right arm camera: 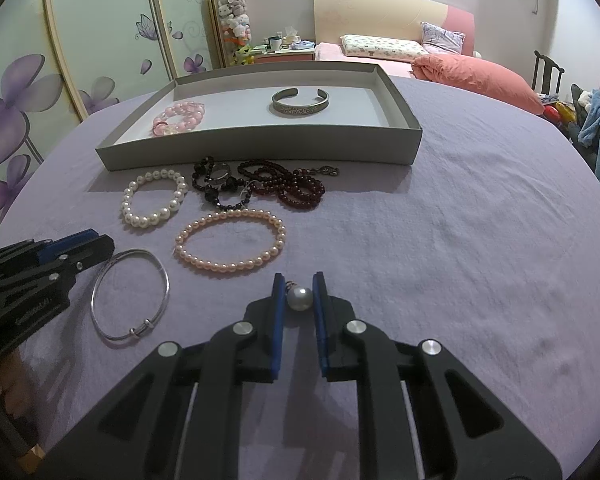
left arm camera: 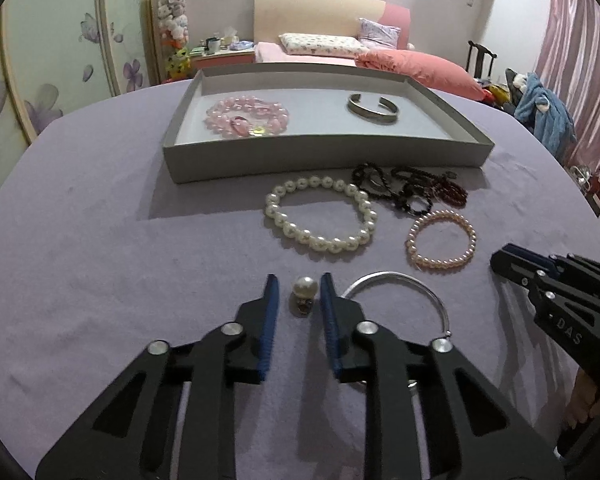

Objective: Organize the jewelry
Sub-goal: 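Grasp the loose white pearl with the right tool, then carry the pearl into the grey tray and open the right tool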

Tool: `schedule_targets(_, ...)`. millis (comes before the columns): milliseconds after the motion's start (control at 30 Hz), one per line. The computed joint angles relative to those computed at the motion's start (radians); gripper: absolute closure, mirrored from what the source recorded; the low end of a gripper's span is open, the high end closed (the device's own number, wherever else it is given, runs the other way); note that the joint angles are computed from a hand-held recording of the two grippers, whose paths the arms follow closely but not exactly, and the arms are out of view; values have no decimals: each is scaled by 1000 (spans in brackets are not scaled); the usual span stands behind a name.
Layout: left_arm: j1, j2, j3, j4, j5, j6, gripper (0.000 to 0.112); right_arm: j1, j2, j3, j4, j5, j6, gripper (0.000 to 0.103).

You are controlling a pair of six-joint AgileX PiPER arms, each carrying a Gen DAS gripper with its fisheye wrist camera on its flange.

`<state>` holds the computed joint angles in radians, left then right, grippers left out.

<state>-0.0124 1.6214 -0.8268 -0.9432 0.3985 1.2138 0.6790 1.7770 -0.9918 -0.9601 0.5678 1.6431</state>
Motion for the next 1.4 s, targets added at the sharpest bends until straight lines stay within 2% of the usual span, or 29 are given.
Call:
schedule_targets(33, 6, 1, -1, 4, 0, -5, 98, 0, 1, -1, 1, 0, 0, 89)
schedule_targets(467, 44, 8, -17, 51, -17, -28, 98, 0, -2, 1, 6, 2, -5, 88)
schedule_targets(733, 58, 6, -22, 42, -9, -36, 98, -1, -28, 37, -45, -22, 78, 89)
schedule_targets(900, 109, -39, -17, -48, 10, 37, 98, 35, -75, 43, -165, 30, 192, 89)
schedule_targets(1033, 143, -92, -10, -144, 24, 112, 98, 91, -107, 33, -288, 117, 290, 89)
schedule_targets(1233, 170, -199, 44, -380, 22, 321, 98, 181, -127, -4, -444, 267, 375, 89)
schedule_targets(1400, 162, -283, 100, -637, 7, 565, 98, 226, -123, -31, -528, 359, 405, 89)
